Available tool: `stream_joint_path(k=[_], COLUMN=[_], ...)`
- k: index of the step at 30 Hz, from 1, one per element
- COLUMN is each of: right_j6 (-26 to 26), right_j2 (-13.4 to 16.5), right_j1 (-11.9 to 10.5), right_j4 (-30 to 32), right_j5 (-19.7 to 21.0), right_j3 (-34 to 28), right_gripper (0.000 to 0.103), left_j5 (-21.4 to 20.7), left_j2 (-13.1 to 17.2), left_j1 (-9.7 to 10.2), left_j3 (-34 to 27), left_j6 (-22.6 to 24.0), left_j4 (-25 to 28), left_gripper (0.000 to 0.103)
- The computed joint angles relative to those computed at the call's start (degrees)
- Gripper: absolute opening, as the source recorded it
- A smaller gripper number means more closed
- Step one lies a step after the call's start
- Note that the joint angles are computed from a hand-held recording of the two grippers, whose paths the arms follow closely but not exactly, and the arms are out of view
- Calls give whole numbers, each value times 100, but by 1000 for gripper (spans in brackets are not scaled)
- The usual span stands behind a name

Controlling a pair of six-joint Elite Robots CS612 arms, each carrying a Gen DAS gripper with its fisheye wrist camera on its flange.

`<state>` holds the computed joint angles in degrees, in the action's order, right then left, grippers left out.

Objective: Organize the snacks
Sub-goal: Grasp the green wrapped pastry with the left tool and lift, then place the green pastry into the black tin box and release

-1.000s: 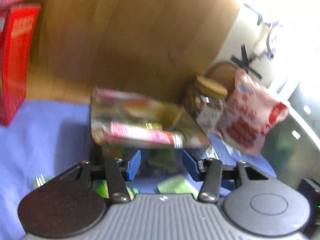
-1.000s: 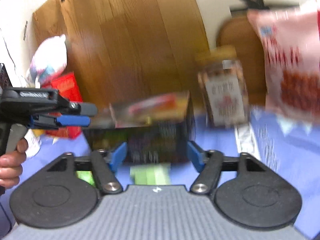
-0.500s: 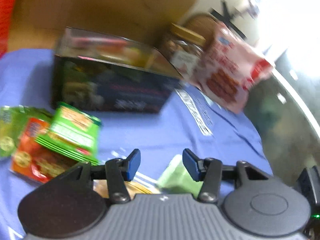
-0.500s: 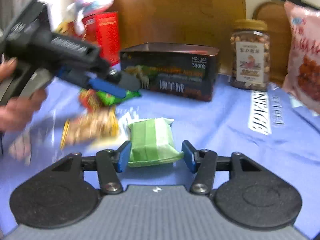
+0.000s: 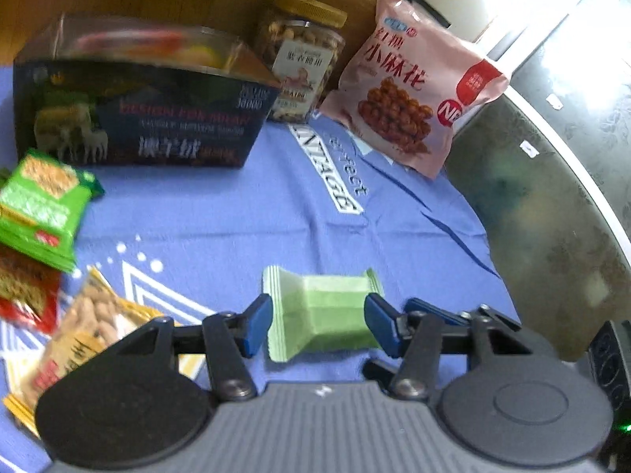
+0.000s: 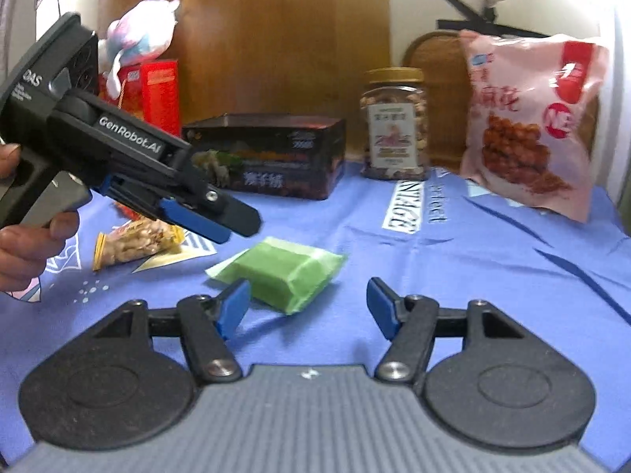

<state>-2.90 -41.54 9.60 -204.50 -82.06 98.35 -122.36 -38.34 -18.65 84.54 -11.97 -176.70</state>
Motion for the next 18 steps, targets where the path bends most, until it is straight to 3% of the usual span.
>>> stream_joint_path(k=[2,5,10,18], right_j6=[-84,-106,0,111], right_j2=[51,97,126,287], right_j1=[34,103,142,190], right_j4=[142,415,179,-129], right_j5=[27,-49,-148,-48], right_j3=[-102,-206,-244,-727], right_gripper=[63,40,39,37], left_j5=[-88,8,-177,33], left_j2=[61,43,30,55], left_j1=[3,-17,76,259], left_j3=[-71,-18,-28,-344], left_j6=[-54,14,-265,-667], left_j4=[185,72,-131,-782], left_gripper=[50,42,40,40])
